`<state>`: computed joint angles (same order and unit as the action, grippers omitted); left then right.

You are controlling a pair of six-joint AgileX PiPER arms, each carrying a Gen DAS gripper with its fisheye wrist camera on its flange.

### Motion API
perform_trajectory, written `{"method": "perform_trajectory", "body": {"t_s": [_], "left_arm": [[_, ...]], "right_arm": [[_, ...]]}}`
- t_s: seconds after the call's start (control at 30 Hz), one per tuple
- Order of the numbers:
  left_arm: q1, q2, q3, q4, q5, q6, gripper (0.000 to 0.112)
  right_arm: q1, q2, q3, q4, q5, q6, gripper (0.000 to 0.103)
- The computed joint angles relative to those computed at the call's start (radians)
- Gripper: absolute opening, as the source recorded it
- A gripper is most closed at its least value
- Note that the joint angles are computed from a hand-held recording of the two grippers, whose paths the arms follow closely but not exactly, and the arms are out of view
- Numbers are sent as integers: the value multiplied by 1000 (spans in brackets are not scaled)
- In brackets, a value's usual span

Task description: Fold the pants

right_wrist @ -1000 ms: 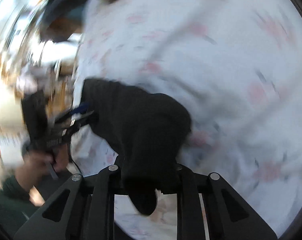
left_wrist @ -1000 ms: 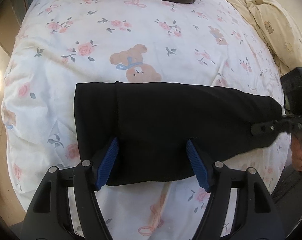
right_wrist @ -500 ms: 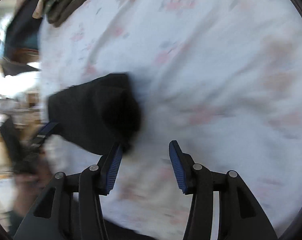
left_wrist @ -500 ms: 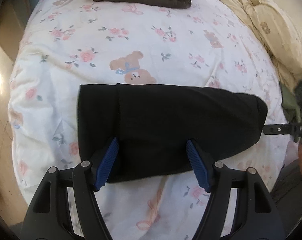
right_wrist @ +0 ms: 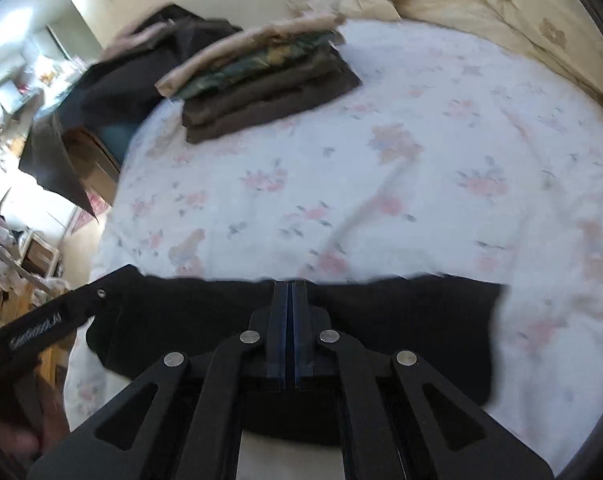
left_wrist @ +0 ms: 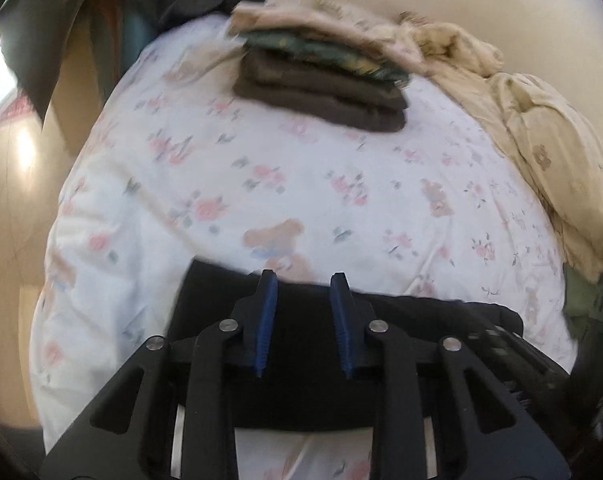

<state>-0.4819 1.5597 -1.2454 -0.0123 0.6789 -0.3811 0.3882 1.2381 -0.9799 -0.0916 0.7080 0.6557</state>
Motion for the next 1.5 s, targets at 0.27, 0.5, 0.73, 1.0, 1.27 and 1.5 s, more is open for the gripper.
{"method": "perform_trajectory", "body": {"t_s": [0.27,0.5,0.73,1.0,1.27,1.5], "left_arm": [[20,52,113,95,-116,4,5],[41,19,151,92,-121,27,2],[239,42,105,4,4,21,1],[269,-172,111,-136,84,-70,63],[192,-209,285,-584,82,148,87],[191,-78,345,-775,-52,267,87]], "right_arm": [[57,43,120,-305,-78,194,0],[-36,-12,164,-281,-66,175,0],[-201,-112,202,-123,-39,21,0],[-492,-276,103,434,75,-306,6],[-562,-402,413,1100,208,-504,77],[-527,-280,643,1517,67,-783,75]]}}
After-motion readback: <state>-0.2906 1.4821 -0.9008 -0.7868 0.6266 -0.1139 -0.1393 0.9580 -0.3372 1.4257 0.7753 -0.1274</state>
